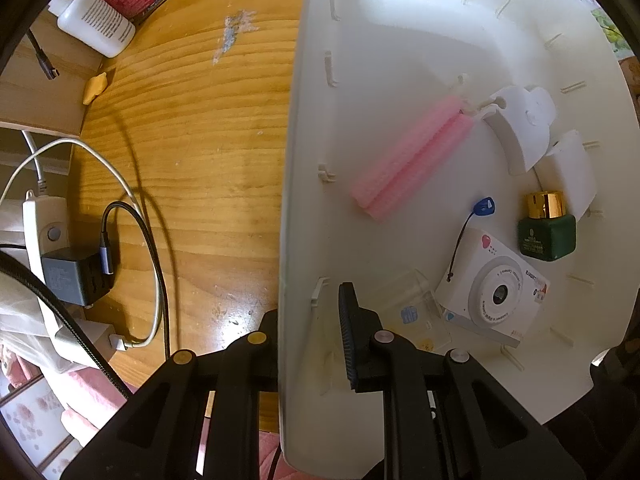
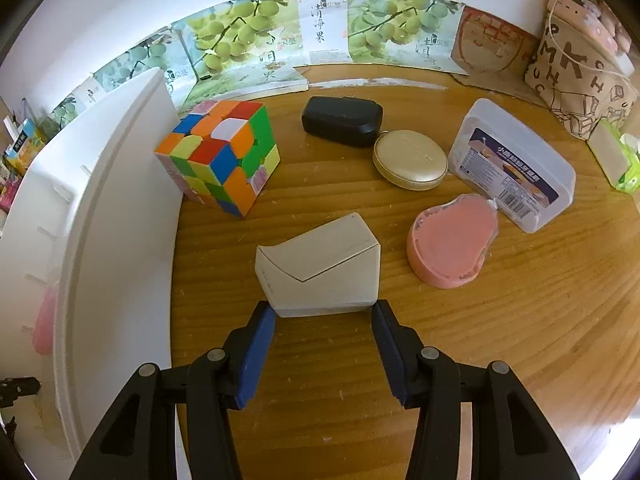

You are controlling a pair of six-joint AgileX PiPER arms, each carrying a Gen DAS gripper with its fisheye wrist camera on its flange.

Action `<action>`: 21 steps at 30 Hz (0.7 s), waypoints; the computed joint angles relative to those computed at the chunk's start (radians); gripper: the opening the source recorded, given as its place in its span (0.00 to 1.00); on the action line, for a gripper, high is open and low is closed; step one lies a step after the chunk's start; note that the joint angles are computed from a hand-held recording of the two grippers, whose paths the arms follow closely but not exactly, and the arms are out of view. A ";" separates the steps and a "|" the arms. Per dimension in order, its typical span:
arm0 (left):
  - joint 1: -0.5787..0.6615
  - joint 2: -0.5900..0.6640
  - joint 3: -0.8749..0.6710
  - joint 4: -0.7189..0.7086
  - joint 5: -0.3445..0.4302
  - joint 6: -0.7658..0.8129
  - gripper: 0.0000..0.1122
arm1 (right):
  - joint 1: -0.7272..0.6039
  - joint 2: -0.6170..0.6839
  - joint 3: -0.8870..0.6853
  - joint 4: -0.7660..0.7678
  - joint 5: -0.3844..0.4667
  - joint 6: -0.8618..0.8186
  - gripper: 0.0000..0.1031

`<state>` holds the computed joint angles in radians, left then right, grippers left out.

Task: Organize rigid objects
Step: 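Move the right tool toward the beige wedge-shaped box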

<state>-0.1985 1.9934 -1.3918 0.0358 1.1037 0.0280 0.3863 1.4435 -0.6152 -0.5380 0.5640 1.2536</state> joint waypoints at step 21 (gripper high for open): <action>-0.012 -0.079 0.081 -0.006 -0.035 0.045 0.16 | 0.207 -0.245 0.004 -0.135 0.217 0.241 0.18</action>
